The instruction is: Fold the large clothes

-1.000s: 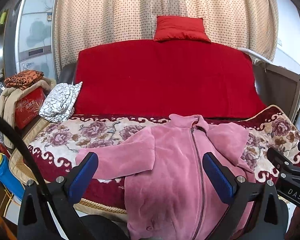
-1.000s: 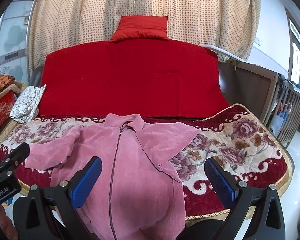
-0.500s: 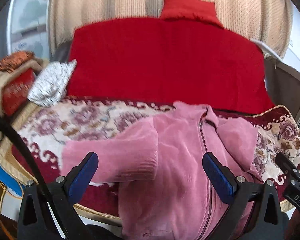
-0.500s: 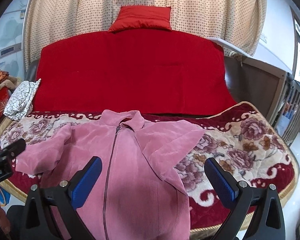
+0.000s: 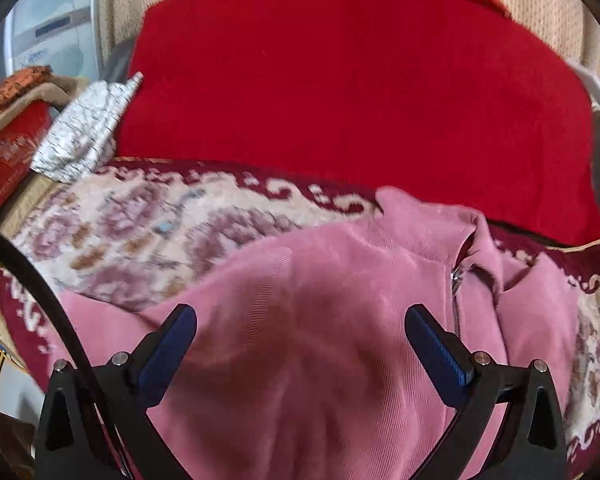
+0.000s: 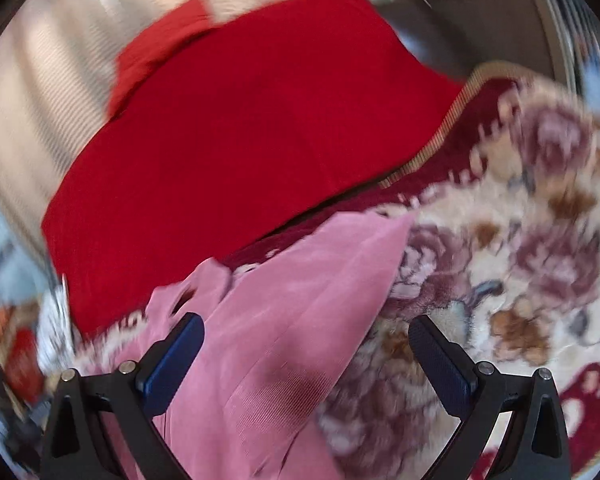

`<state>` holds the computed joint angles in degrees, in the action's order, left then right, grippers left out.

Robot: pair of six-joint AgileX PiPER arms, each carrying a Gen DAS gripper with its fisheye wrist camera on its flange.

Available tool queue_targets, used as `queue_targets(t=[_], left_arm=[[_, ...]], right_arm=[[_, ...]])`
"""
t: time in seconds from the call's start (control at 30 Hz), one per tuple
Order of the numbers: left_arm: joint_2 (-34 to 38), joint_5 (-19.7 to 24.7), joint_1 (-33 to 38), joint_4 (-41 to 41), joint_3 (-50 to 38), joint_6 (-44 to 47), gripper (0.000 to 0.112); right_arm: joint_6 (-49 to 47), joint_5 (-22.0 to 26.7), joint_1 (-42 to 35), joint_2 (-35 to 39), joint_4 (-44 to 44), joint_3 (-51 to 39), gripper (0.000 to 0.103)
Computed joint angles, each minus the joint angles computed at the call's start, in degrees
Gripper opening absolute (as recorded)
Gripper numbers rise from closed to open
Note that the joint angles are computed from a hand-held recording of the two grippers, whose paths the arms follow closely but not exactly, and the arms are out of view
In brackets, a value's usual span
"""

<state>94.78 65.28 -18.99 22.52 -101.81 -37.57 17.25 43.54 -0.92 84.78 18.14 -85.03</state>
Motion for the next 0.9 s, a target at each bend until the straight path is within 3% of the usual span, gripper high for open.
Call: queue_targets(t=[0.13, 0.27, 0.37, 0.43, 0.5, 0.57, 0.6, 0.67, 0.77, 0.9], left_arm=[[2.9, -2.8, -0.9, 0.7, 2.6, 1.2, 0.103], [4.7, -2.8, -2.6, 3.9, 1.7, 2.2, 0.103], [4.4, -4.6, -3.1, 4.8, 2.2, 2.7, 0.103], [4.2, -5.2, -2.7, 4.0, 2.2, 3.3, 0.103], [4.2, -5.0, -2.6, 5.3, 2.3, 2.6, 0.103], [4.6, -3.5, -2.6, 8.3, 2.3, 0.9, 0.103], [4.5, -3.6, -2.2, 8.8, 2.6, 0.4, 0.103], [4.0, -3.0, -0.8, 9.7, 3.3, -0.2, 0.103], [3.0, -2.0, 1.4, 14.9, 5.8, -3.8, 0.103], [1.2, -1.3, 7.7, 22.0, 9.3, -9.1, 0.103]], right_arm=[[-6.7, 2.6, -7.3, 9.7, 12.7, -4.7, 0.094], [-7.8, 6.2, -10.1, 18.7, 17.9, -12.2, 0.079], [-5.1, 8.8, -10.0, 24.2, 18.0, -17.6, 0.076], [-4.7, 8.0, -9.2, 25.4, 17.3, -19.4, 0.074], [-6.7, 8.1, -9.1, 27.1, 19.8, -21.3, 0.064], [-9.2, 6.8, -8.8, 28.4, 22.4, -21.7, 0.037], [-10.5, 7.0, -8.8, 29.2, 24.1, -22.2, 0.031], [-11.0, 8.0, -8.5, 30.3, 25.9, -22.9, 0.026], [-10.4, 5.7, -6.2, 28.6, 21.9, -22.5, 0.014], [-14.0, 0.0, -3.8, 23.5, 23.0, -18.8, 0.013]])
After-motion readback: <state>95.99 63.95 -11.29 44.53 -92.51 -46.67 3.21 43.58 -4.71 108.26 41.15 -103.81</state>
